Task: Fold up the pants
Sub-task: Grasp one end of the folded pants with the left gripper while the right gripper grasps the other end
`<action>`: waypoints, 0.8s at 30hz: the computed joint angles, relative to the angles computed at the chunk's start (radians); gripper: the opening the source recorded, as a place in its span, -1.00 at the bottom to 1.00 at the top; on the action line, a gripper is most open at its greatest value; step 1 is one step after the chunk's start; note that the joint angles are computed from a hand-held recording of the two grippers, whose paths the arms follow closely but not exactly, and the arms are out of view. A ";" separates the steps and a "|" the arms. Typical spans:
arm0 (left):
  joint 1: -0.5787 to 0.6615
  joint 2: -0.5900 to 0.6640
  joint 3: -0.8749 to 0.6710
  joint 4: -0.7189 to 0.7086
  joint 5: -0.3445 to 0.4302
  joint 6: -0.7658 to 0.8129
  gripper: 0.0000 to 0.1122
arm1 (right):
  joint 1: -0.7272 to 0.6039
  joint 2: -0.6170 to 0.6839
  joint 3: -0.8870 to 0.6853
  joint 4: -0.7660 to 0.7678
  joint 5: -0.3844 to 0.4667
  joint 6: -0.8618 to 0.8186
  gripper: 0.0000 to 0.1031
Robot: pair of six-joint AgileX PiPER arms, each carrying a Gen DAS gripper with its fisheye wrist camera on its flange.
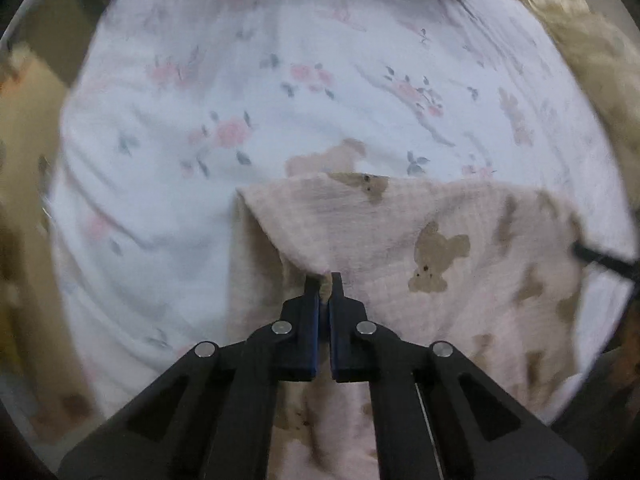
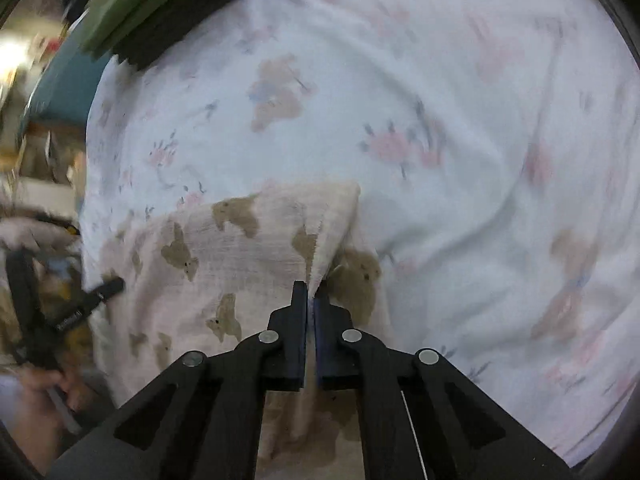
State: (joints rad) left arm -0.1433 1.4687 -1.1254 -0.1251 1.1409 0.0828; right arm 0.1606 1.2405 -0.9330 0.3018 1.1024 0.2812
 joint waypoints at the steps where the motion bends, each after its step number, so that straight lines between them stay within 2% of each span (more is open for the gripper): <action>1: -0.001 -0.004 -0.002 0.012 -0.003 -0.013 -0.97 | 0.014 -0.010 -0.011 -0.025 -0.004 0.026 -0.97; 3: 0.014 -0.001 -0.014 0.038 -0.001 -0.051 -0.95 | -0.010 -0.035 -0.003 -0.105 0.001 0.049 -0.97; 4: 0.015 -0.011 -0.007 0.059 -0.011 -0.063 -0.88 | 0.002 -0.041 0.002 -0.154 0.001 0.082 -0.95; 6: 0.013 -0.011 -0.015 0.095 0.003 -0.104 -0.60 | -0.010 -0.036 -0.002 -0.173 0.025 0.109 -0.82; 7: 0.006 -0.017 -0.019 0.111 0.007 -0.121 -0.30 | -0.028 -0.032 -0.013 -0.148 0.042 0.090 -0.82; 8: 0.002 -0.043 -0.009 0.119 -0.003 -0.130 -0.26 | -0.020 -0.036 -0.016 -0.151 0.034 0.105 -0.82; 10: -0.018 -0.113 0.006 0.146 -0.027 -0.145 -0.26 | 0.034 -0.082 -0.041 -0.204 0.021 0.142 -0.82; 11: -0.017 -0.142 0.014 0.122 -0.038 -0.121 -0.26 | 0.039 -0.093 -0.042 -0.176 0.010 0.116 -0.82; 13: -0.005 -0.169 0.036 -0.021 -0.066 -0.009 -0.26 | 0.051 -0.096 -0.044 -0.068 -0.023 0.025 -0.82; 15: -0.047 -0.129 0.047 -0.089 -0.098 0.042 -0.27 | 0.107 -0.054 -0.043 -0.028 -0.070 0.004 -0.82; 17: -0.106 -0.068 0.053 -0.046 -0.154 0.006 -0.48 | 0.153 0.011 -0.055 -0.013 -0.111 -0.003 -0.82; 21: -0.057 0.039 0.058 -0.033 -0.241 -0.046 -0.53 | 0.191 0.118 -0.031 -0.116 -0.188 0.065 -0.82; 22: -0.022 0.047 0.065 -0.062 -0.267 -0.025 -0.65 | 0.184 0.109 -0.021 -0.149 -0.179 0.084 -0.91; 23: -0.005 0.046 0.069 -0.051 -0.287 -0.041 -0.81 | 0.179 0.109 -0.003 -0.207 -0.191 0.128 -0.91; 24: 0.018 0.050 0.063 -0.049 -0.292 -0.050 -0.84 | 0.152 0.095 0.020 -0.241 -0.206 0.156 -1.00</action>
